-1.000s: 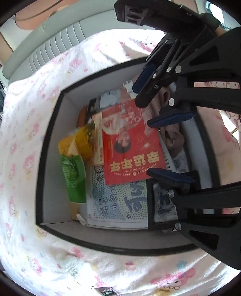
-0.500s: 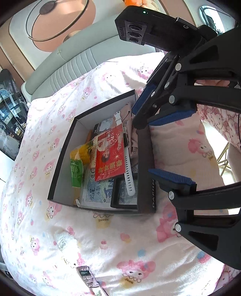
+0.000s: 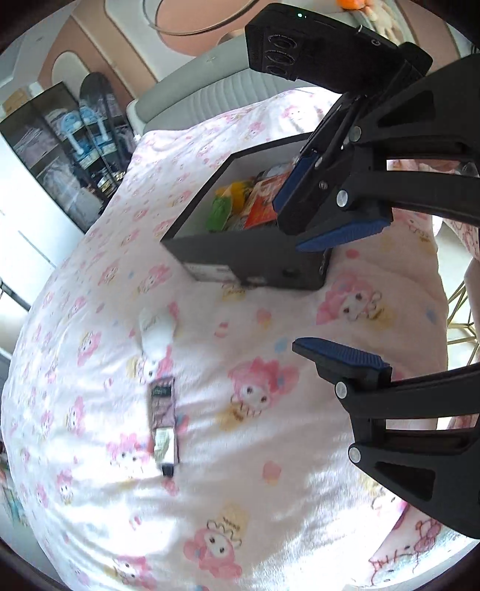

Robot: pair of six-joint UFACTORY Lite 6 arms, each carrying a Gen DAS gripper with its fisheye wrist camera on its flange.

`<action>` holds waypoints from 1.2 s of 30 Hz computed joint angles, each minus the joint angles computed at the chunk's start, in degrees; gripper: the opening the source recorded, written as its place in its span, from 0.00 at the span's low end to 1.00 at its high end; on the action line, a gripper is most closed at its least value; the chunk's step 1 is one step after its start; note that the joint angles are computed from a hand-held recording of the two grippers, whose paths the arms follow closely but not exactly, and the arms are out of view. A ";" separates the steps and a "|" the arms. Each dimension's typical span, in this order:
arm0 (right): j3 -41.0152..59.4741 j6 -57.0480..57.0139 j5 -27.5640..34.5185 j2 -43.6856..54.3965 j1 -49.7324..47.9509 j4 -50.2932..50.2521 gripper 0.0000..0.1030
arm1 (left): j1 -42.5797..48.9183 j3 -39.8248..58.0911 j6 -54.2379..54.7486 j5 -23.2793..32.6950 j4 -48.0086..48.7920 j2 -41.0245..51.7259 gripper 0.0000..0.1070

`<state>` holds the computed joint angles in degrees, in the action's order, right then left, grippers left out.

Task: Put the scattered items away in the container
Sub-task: 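Open the left tool and withdraw toward the brown-and-white tube, then grasp the brown-and-white tube by its white cap end with the left tool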

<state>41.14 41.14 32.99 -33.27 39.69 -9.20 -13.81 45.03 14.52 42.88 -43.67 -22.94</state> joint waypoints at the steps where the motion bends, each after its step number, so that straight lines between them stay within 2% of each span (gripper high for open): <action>1: 1.23 -3.65 -1.84 2.82 -0.88 3.19 0.41 | 2.72 -0.78 2.41 -0.05 -1.24 0.50 0.46; 5: 6.37 -19.96 -6.36 14.37 -4.51 17.11 0.42 | 12.86 -1.01 14.61 -1.06 -10.14 8.49 0.46; 7: 9.80 -29.78 -7.02 20.84 -6.60 25.59 0.42 | 15.12 2.76 17.39 -3.39 -11.04 15.56 0.46; 11: 17.31 -41.53 -8.80 32.75 -9.82 36.96 0.42 | 17.69 10.43 20.84 -8.39 -12.26 27.52 0.45; 13: 22.56 -41.89 -9.19 40.02 -10.45 36.54 0.42 | 19.07 14.32 24.81 -9.41 -16.05 33.76 0.45; 16: 28.47 -35.21 -7.93 48.27 -10.63 27.80 0.41 | 19.16 25.02 23.09 -9.97 -15.10 46.04 0.45; 19: 25.97 -41.72 -7.30 48.07 -12.89 36.18 0.41 | 17.53 35.77 16.37 -11.75 -10.07 56.01 0.45; 24: 19.42 -46.82 -9.28 42.48 -12.61 38.72 0.41 | 14.66 47.11 6.58 -14.13 -1.68 65.79 0.46; 27: 19.60 -47.33 -8.14 42.18 -12.16 38.69 0.42 | 13.52 54.64 0.58 -10.07 6.18 71.33 0.47; 29: 19.19 -49.06 -8.53 42.12 -12.26 40.63 0.42 | 13.41 53.17 1.08 -8.07 5.31 70.33 0.47; 31: 18.71 -49.00 -9.17 41.84 -11.97 41.00 0.42 | 13.49 47.78 5.07 -6.67 1.26 66.80 0.46; 33: 18.46 -51.10 -9.37 42.18 -11.79 44.42 0.42 | 13.44 41.59 9.82 -5.16 -3.53 63.49 0.35; 36: 19.00 -54.92 -9.88 44.72 -11.11 49.98 0.42 | 12.87 32.25 17.48 -3.94 -10.71 58.44 0.27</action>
<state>60.14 -13.78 23.11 11.45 28.58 40.78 -0.94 77.28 32.00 38.94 -54.38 35.50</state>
